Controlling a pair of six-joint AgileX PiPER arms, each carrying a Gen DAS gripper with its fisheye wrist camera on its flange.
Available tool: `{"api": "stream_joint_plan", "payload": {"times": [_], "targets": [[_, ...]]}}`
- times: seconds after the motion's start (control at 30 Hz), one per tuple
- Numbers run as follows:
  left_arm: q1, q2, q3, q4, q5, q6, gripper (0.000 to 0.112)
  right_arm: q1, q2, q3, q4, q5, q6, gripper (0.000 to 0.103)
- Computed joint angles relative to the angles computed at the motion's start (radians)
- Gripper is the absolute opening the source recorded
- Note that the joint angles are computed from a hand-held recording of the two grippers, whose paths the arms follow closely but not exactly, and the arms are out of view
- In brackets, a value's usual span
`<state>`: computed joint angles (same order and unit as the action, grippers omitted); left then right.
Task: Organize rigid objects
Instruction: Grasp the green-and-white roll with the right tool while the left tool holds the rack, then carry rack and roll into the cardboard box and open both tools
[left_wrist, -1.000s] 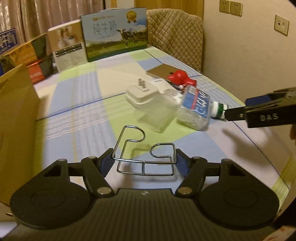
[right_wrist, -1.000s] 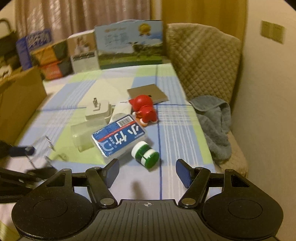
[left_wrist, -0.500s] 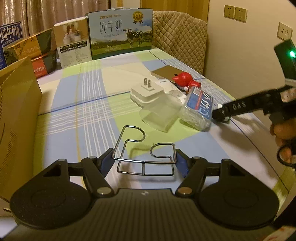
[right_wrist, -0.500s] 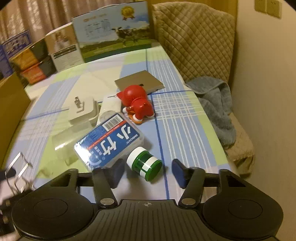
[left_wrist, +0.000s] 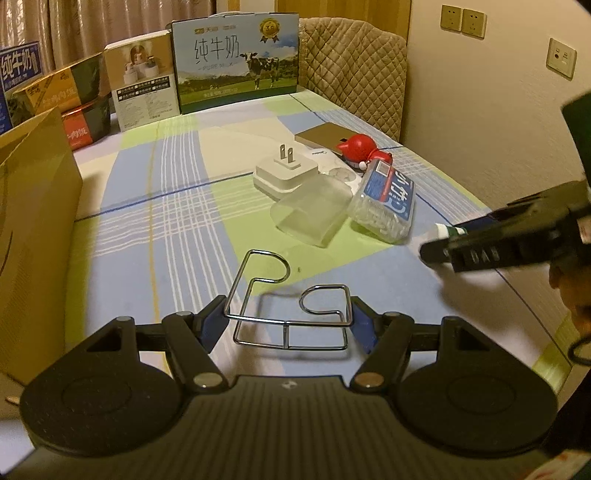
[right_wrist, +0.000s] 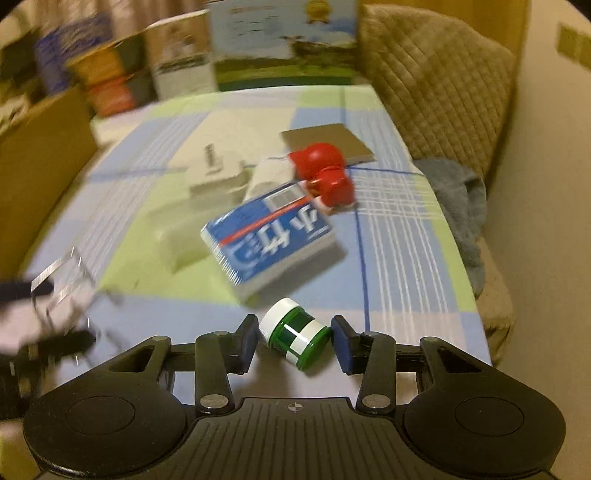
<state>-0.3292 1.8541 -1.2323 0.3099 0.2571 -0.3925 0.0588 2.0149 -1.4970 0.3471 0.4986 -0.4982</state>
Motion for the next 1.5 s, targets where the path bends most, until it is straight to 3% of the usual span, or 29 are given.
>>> {"api": "stream_joint_plan", "payload": {"times": [0.17,0.27,0.53,0.6,0.77,0.93,1.07,1.27,1.5], "targets": [[0.002,-0.013,0.016,-0.026,-0.003,0.002,0.065,0.020,-0.045,0.085,-0.086,-0.062,0.144,0.049],[0.003,-0.014,0.019,-0.049,-0.009,0.016,0.065,0.016,-0.062,0.108,-0.030,-0.083,0.176,0.050],[0.005,-0.011,0.023,-0.058,-0.013,0.015,0.065,0.029,-0.055,0.093,-0.078,-0.111,0.254,0.049],[0.004,-0.011,0.023,-0.053,-0.014,0.010,0.065,0.026,-0.045,0.079,-0.066,-0.090,0.240,0.029],[-0.005,-0.019,0.026,0.004,-0.017,-0.040,0.065,0.050,-0.103,0.166,-0.115,-0.196,0.204,0.028],[-0.012,-0.053,0.016,-0.012,-0.006,-0.012,0.065,0.061,-0.177,0.239,0.087,-0.289,-0.036,0.028],[-0.005,-0.118,0.006,0.000,0.018,-0.013,0.065,0.072,-0.221,0.240,0.204,-0.275,-0.125,0.028],[0.057,-0.242,-0.023,-0.007,0.119,0.052,0.065,0.123,-0.312,0.213,0.266,-0.224,-0.154,0.028],[0.256,-0.384,-0.062,-0.111,0.242,0.224,0.065,0.237,-0.327,0.079,0.299,-0.100,-0.146,0.028]]}}
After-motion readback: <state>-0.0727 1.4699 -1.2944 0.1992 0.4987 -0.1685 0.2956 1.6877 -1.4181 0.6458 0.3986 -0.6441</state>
